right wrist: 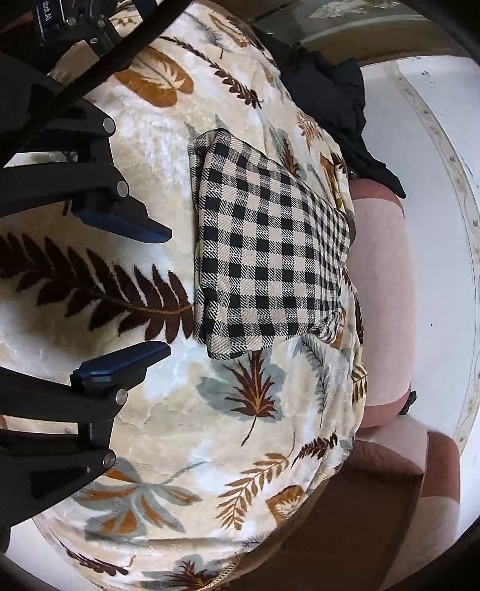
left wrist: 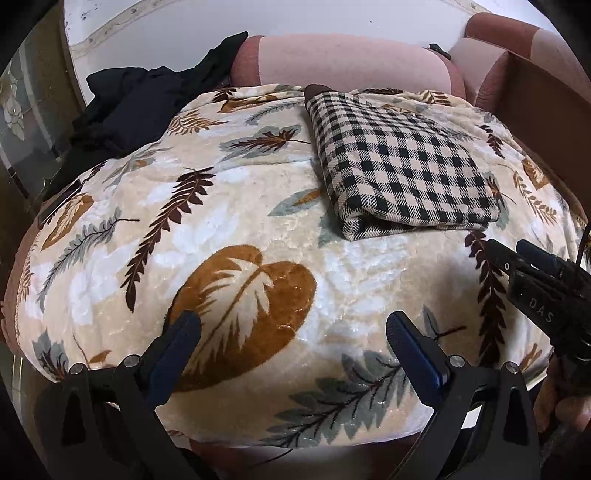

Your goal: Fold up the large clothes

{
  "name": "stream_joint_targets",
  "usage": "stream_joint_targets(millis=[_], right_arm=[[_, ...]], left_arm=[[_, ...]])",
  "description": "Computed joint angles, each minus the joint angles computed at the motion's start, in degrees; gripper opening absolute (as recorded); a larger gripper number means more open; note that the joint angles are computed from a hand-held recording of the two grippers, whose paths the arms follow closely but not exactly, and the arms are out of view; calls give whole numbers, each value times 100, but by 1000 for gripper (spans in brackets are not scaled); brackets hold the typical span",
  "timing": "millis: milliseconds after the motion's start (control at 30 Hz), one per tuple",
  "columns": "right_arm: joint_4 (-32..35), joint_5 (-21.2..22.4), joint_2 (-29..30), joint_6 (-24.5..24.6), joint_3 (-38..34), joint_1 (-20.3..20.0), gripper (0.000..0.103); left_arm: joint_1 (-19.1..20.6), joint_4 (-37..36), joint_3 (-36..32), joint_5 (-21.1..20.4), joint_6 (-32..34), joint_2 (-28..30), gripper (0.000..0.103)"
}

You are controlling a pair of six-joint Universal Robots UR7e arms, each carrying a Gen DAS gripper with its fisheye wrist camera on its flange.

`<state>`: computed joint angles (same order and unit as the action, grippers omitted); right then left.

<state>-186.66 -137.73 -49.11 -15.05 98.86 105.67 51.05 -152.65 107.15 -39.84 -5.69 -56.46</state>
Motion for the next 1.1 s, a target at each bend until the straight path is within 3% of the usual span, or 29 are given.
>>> stream_joint_targets(millis=[1100], right_arm=[[182,-171,89,66,-112,-72,64]], left_arm=[[149,429,-130,-182,-211,85,100]])
